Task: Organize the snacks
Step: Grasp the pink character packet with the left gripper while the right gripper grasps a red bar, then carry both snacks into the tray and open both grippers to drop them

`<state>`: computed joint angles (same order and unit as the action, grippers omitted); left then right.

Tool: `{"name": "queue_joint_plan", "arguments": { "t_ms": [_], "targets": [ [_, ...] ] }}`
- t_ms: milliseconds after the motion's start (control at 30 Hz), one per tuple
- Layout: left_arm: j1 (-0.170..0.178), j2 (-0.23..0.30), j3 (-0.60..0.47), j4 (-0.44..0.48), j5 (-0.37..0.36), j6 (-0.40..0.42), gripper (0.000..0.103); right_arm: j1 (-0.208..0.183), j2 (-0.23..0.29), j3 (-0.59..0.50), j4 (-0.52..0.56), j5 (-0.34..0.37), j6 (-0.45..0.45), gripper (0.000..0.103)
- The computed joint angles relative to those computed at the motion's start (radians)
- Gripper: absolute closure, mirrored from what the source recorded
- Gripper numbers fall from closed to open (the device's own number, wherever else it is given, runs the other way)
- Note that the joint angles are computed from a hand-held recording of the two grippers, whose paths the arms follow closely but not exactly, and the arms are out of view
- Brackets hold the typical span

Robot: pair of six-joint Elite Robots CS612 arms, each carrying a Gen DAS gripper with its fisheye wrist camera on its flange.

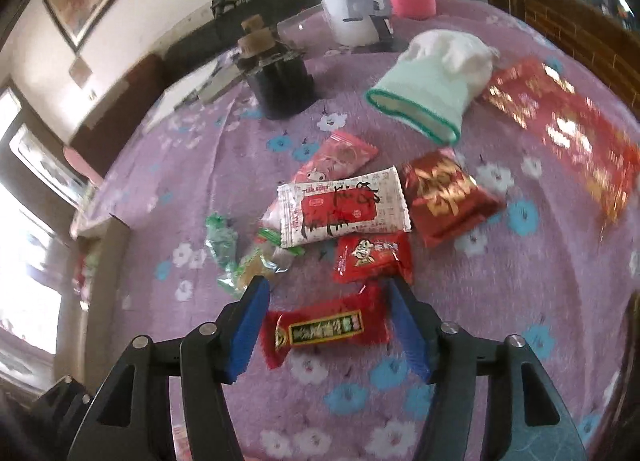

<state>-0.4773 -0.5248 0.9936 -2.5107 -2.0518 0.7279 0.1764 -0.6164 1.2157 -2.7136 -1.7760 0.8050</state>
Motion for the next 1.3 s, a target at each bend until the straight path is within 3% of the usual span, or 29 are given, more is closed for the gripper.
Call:
{"name": "queue_joint_plan", "arguments": {
  "t_ms": [33, 100, 167, 200, 333, 367, 467, 500, 667, 900, 1000, 1067, 1100, 1167, 1200, 1300],
  "targets": [
    [-0.003, -0.001, 0.003, 0.012, 0.013, 0.014, 0.044, 0.002, 0.001, -0.004, 0.01, -0.004, -0.017, 0.059],
    [-0.008, -0.004, 0.011, 0.026, 0.035, 0.027, 0.043, 0.004, -0.001, 0.0, 0.01, 0.007, -0.059, 0.065],
    [-0.008, -0.012, 0.014, 0.054, 0.041, 0.018, 0.047, 0.004, -0.011, 0.019, 0.0, 0.038, -0.091, 0.065],
    [-0.008, -0.015, 0.016, 0.061, 0.045, 0.011, 0.055, 0.005, -0.02, 0.033, 0.0, 0.053, -0.1, 0.065],
    [-0.005, -0.039, 0.054, 0.084, 0.06, -0.014, 0.057, 0.003, -0.055, 0.095, -0.023, 0.111, -0.088, 0.065],
    [-0.004, -0.044, 0.065, 0.091, 0.061, -0.015, 0.057, 0.004, -0.063, 0.107, -0.023, 0.104, -0.083, 0.064],
    [0.002, -0.064, 0.099, 0.077, 0.054, -0.041, 0.057, 0.026, -0.085, 0.126, 0.041, -0.053, -0.057, 0.053],
    [0.006, -0.067, 0.1, 0.079, 0.038, -0.057, 0.057, 0.028, -0.093, 0.141, 0.026, -0.074, -0.05, 0.047],
    [0.018, -0.073, 0.108, 0.009, 0.017, -0.123, 0.052, 0.018, -0.128, 0.23, -0.127, 0.009, 0.03, 0.044],
    [-0.019, -0.059, 0.111, -0.036, 0.141, -0.178, 0.049, 0.029, -0.091, 0.175, -0.091, 0.053, 0.063, 0.044],
    [-0.031, -0.055, 0.129, -0.098, 0.189, -0.213, 0.048, 0.049, -0.065, 0.112, -0.013, -0.021, 0.028, 0.042],
    [-0.032, -0.054, 0.128, -0.099, 0.187, -0.232, 0.048, 0.058, -0.051, 0.082, 0.028, -0.059, 0.008, 0.045],
    [-0.03, -0.053, 0.127, -0.096, 0.18, -0.24, 0.049, 0.064, -0.045, 0.065, 0.061, -0.088, -0.004, 0.054],
    [-0.024, -0.051, 0.124, -0.105, 0.174, -0.258, 0.075, 0.072, -0.04, 0.051, 0.097, -0.128, -0.018, 0.075],
    [-0.017, -0.047, 0.11, -0.08, 0.152, -0.261, 0.082, 0.072, -0.042, 0.057, 0.088, -0.125, -0.022, 0.082],
    [0.002, -0.034, 0.069, -0.01, 0.091, -0.304, 0.082, 0.069, -0.054, 0.089, 0.04, -0.101, -0.019, 0.083]
  ]
}}
